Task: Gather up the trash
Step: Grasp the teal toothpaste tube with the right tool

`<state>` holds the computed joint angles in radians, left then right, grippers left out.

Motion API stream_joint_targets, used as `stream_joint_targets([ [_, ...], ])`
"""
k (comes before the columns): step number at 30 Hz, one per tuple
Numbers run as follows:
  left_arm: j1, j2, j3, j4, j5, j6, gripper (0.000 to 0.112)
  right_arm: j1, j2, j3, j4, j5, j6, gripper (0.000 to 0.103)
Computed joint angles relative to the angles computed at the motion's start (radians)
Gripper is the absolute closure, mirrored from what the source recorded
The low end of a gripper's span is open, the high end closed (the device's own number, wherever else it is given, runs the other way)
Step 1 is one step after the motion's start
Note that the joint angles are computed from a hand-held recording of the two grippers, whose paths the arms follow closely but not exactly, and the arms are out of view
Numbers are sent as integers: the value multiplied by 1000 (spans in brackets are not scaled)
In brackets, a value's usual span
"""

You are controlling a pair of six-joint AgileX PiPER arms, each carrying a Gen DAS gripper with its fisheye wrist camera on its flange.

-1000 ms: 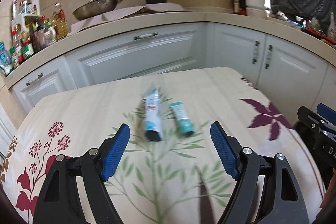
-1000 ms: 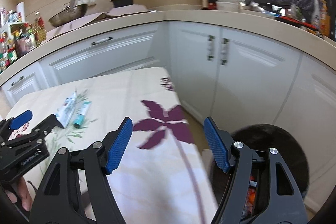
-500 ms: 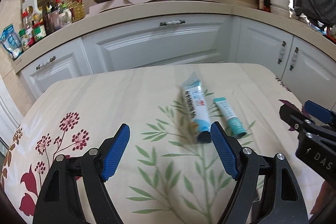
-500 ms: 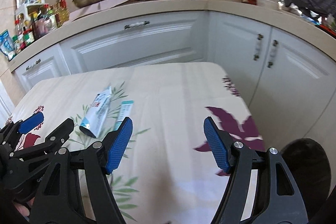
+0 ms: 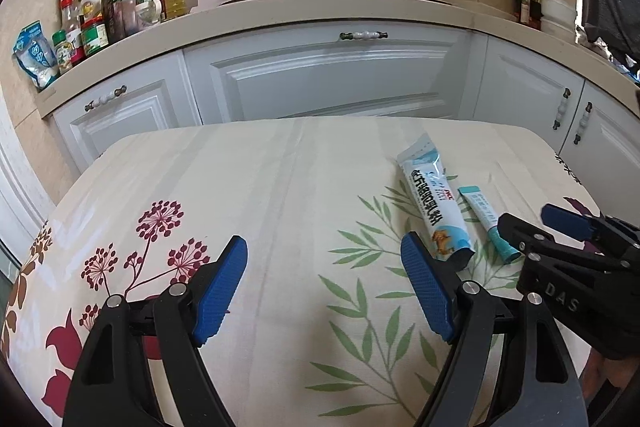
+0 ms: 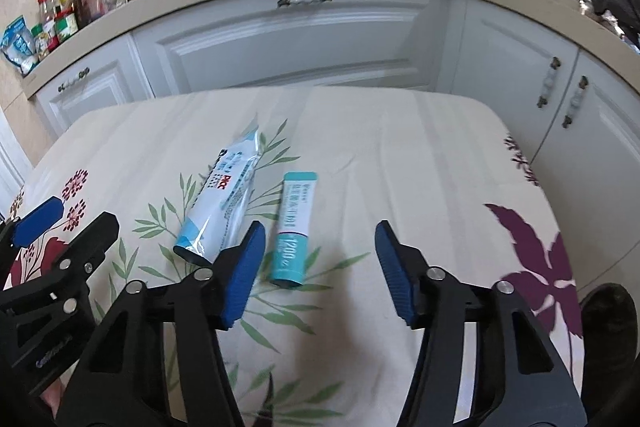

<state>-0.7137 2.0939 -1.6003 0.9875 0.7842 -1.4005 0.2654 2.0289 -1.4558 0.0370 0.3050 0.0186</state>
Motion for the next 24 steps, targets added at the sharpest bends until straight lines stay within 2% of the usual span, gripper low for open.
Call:
stream_joint_targets([
  [6, 13, 0, 6, -17, -16, 7, 36, 3, 60, -99, 7, 101, -17, 60],
  [9, 18, 1, 4, -29, -26, 15, 36, -1, 79, -129, 28, 138, -41, 68],
  [10, 18, 1, 3, -30, -28, 16, 36, -1, 79, -129, 20, 139, -37, 71],
  [11, 18, 4, -1, -33, -29, 19, 36, -2, 79, -130, 25, 141, -47, 80],
  [13, 14, 8, -9, -37, -29, 24, 36, -1, 78, -129, 12, 141, -40, 85],
  [24, -23, 66, -122, -88, -13, 106, 36, -90, -5, 6, 76, 58, -94, 86],
])
